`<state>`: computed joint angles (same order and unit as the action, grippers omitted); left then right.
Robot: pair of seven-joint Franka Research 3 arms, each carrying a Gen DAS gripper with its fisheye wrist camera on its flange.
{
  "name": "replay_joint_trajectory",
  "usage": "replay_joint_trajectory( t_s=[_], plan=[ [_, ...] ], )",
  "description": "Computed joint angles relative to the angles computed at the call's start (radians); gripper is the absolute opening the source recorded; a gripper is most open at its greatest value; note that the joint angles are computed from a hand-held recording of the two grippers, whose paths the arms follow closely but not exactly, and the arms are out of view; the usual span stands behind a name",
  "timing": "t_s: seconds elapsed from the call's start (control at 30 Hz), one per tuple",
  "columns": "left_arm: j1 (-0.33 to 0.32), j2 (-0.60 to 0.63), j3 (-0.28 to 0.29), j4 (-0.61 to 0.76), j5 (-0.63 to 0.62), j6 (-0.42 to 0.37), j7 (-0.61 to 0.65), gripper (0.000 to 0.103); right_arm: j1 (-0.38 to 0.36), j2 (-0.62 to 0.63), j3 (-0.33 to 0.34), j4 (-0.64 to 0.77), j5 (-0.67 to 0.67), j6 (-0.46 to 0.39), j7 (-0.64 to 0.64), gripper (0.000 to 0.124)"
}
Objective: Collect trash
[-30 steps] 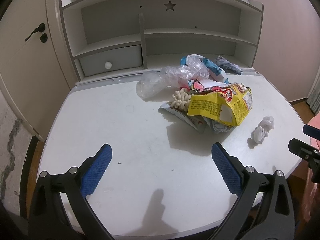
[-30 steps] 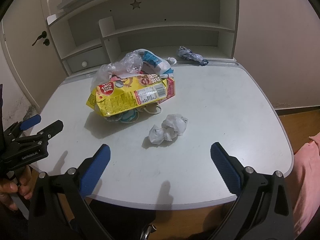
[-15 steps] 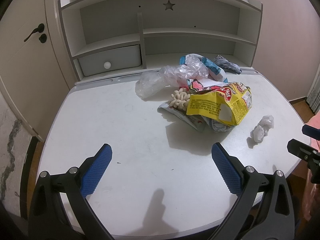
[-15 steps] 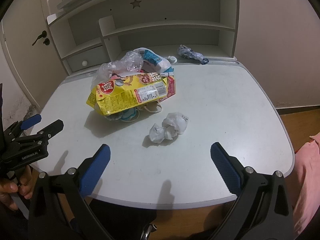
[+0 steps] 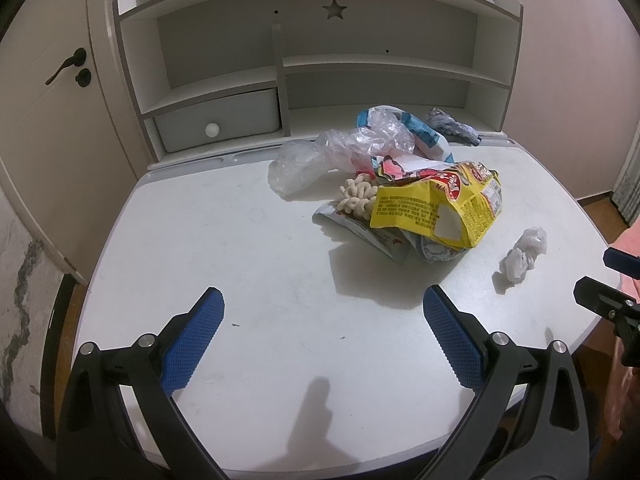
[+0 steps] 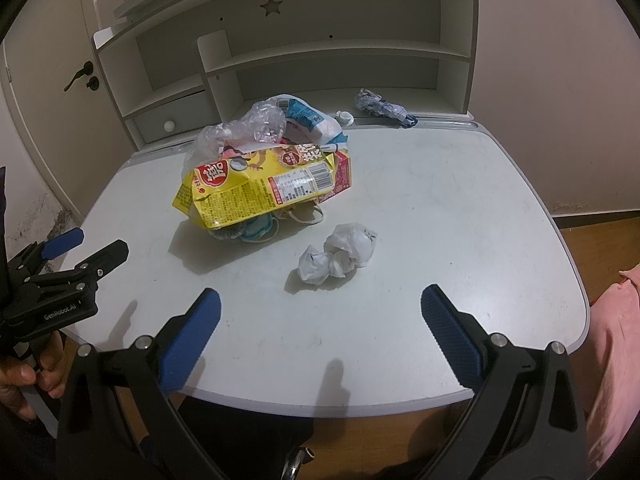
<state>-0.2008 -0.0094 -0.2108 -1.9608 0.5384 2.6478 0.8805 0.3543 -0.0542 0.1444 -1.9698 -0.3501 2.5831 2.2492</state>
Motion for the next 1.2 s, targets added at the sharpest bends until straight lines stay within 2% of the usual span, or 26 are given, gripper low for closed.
replay_joint_trajectory(
  t_s=[0.2,0.3,0.33,0.4,0.53,0.67,0.73,0.77,0.8,0.83,0.87,1.0,1.1,1.2],
  plan=[
    [-0.008,0.005,-0.004,0.006,-0.031,0.000,0.064,0.097,0.000,-0.004,-0.002,-0.013,0.025,0.007,-0.022,0.097],
    [-0.012,0.030,-0.007,0.047,-0.127,0.009,0.217,0.097,-0.002,-0.002,-0.006,-0.013,0.047,0.005,-0.049,0.097],
    [-0.014,0.049,-0.011,0.076,-0.190,0.015,0.315,0.097,-0.003,-0.004,-0.007,-0.017,0.056,0.008,-0.057,0.097],
    [-0.021,0.099,-0.019,0.154,-0.234,-0.014,0.412,0.097,-0.007,-0.008,-0.011,-0.028,0.076,0.017,-0.069,0.097],
    [-0.041,0.268,-0.041,0.403,-0.275,-0.125,0.618,0.097,-0.018,-0.018,-0.015,-0.054,0.109,0.025,-0.084,0.097],
    [-0.079,0.451,-0.042,0.677,-0.307,-0.311,0.730,0.096,-0.031,-0.028,-0.018,-0.074,0.125,0.016,-0.087,0.097],
    [-0.095,0.485,-0.032,0.723,-0.313,-0.334,0.739,0.091,-0.040,-0.035,-0.019,-0.083,0.126,0.010,-0.089,0.097],
    [-0.095,0.501,-0.039,0.748,-0.330,-0.355,0.767,0.079,-0.043,-0.034,-0.020,-0.084,0.132,0.008,-0.094,0.097],
    [-0.093,0.518,-0.044,0.774,-0.352,-0.387,0.788,0.062,-0.046,-0.030,-0.022,-0.082,0.142,0.006,-0.103,0.097],
    [-0.088,0.525,-0.047,0.787,-0.375,-0.408,0.801,0.056,-0.048,-0.023,-0.024,-0.075,0.153,0.003,-0.114,0.097],
    [-0.079,0.526,-0.054,0.791,-0.407,-0.421,0.814,0.040,-0.048,-0.013,-0.026,-0.066,0.165,0.002,-0.128,0.097],
    [-0.057,0.448,-0.053,0.677,-0.454,-0.323,0.811,0.027,-0.041,0.048,-0.036,-0.006,0.239,0.002,-0.204,0.097],
    [-0.043,0.410,-0.051,0.627,-0.484,-0.289,0.799,0.023,-0.028,0.111,-0.041,0.066,0.293,-0.013,-0.266,0.094],
    [-0.016,0.327,-0.053,0.522,-0.522,-0.227,0.789,0.023,-0.010,0.178,-0.050,0.150,0.301,-0.045,-0.299,0.091]
  ],
)
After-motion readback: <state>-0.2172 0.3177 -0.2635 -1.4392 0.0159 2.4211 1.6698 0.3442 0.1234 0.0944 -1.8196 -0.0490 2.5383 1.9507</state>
